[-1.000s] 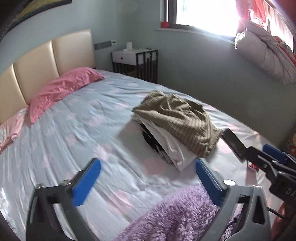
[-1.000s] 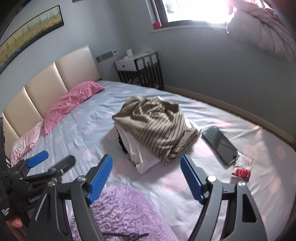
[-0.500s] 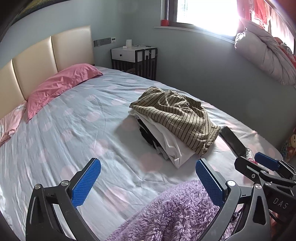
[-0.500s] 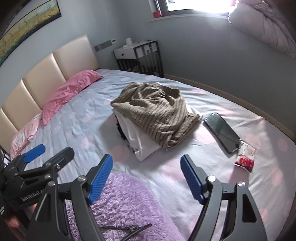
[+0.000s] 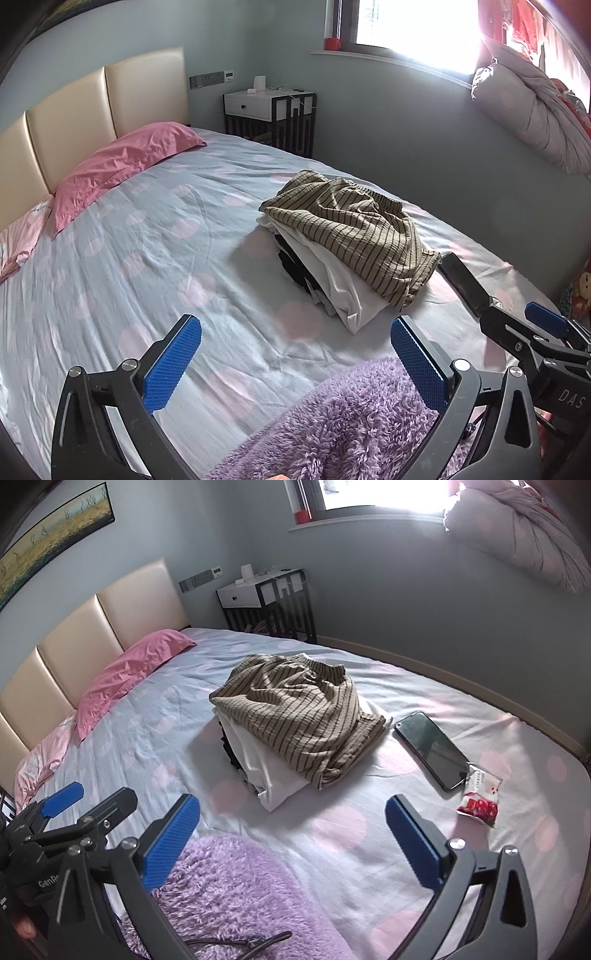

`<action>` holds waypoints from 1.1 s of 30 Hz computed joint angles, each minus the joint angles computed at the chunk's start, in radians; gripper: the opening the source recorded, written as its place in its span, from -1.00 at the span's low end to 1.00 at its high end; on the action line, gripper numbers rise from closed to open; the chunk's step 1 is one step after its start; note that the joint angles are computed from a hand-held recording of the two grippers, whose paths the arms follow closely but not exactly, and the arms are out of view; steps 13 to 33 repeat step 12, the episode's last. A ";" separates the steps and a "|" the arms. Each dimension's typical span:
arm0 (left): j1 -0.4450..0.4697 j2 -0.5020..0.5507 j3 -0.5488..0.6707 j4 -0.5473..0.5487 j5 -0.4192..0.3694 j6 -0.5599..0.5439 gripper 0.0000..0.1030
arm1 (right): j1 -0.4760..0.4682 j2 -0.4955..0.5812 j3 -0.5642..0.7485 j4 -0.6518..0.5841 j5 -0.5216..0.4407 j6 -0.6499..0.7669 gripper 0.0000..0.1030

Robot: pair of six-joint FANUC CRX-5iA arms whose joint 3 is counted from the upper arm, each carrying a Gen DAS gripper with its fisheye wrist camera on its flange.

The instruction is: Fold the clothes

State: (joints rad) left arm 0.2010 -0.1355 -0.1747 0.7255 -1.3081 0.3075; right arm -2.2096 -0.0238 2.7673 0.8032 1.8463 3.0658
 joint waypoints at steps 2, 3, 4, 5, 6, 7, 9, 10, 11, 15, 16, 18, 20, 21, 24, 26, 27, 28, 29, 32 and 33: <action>0.001 0.002 0.002 0.000 -0.003 0.002 1.00 | -0.003 0.002 0.003 -0.005 -0.003 -0.004 0.98; 0.001 0.002 0.003 0.000 -0.004 0.003 1.00 | -0.004 0.002 0.004 -0.007 -0.004 -0.006 0.98; 0.001 0.003 0.005 -0.001 -0.006 0.004 1.00 | -0.004 0.003 0.006 -0.009 -0.007 -0.010 0.98; 0.000 0.004 0.006 -0.003 -0.007 0.005 1.00 | -0.004 0.003 0.007 -0.010 -0.008 -0.013 0.98; -0.001 0.003 0.006 -0.005 -0.006 0.006 1.00 | -0.003 0.004 0.008 -0.011 -0.010 -0.017 0.98; -0.001 0.001 0.003 -0.003 -0.003 0.002 1.00 | -0.004 0.005 0.010 -0.013 -0.012 -0.020 0.98; 0.001 -0.004 -0.006 0.003 0.003 -0.008 1.00 | -0.003 0.008 0.016 -0.016 -0.020 -0.027 0.98; 0.002 -0.006 -0.009 0.006 0.005 -0.009 1.00 | -0.003 0.010 0.018 -0.017 -0.024 -0.031 0.98; 0.003 -0.008 -0.011 0.009 0.007 -0.009 1.00 | -0.002 0.013 0.022 -0.018 -0.029 -0.035 0.98; 0.004 -0.009 -0.013 0.011 0.008 -0.010 1.00 | 0.000 0.015 0.025 -0.017 -0.035 -0.039 0.98; 0.004 -0.009 -0.013 0.011 0.008 -0.010 1.00 | 0.000 0.015 0.025 -0.017 -0.035 -0.039 0.98; 0.004 -0.009 -0.013 0.011 0.008 -0.010 1.00 | 0.000 0.015 0.025 -0.017 -0.035 -0.039 0.98; 0.004 -0.009 -0.013 0.011 0.008 -0.010 1.00 | 0.000 0.015 0.025 -0.017 -0.035 -0.039 0.98; 0.004 -0.009 -0.013 0.011 0.008 -0.010 1.00 | 0.000 0.015 0.025 -0.017 -0.035 -0.039 0.98; 0.004 -0.009 -0.013 0.011 0.008 -0.010 1.00 | 0.000 0.015 0.025 -0.017 -0.035 -0.039 0.98; 0.004 -0.009 -0.013 0.011 0.008 -0.010 1.00 | 0.000 0.015 0.025 -0.017 -0.035 -0.039 0.98; 0.004 -0.009 -0.013 0.011 0.008 -0.010 1.00 | 0.000 0.015 0.025 -0.017 -0.035 -0.039 0.98; 0.004 -0.009 -0.013 0.011 0.008 -0.010 1.00 | 0.000 0.015 0.025 -0.017 -0.035 -0.039 0.98; 0.004 -0.009 -0.013 0.011 0.008 -0.010 1.00 | 0.000 0.015 0.025 -0.017 -0.035 -0.039 0.98; 0.004 -0.009 -0.013 0.011 0.008 -0.010 1.00 | 0.000 0.015 0.025 -0.017 -0.035 -0.039 0.98; 0.004 -0.009 -0.013 0.011 0.008 -0.010 1.00 | 0.000 0.015 0.025 -0.017 -0.035 -0.039 0.98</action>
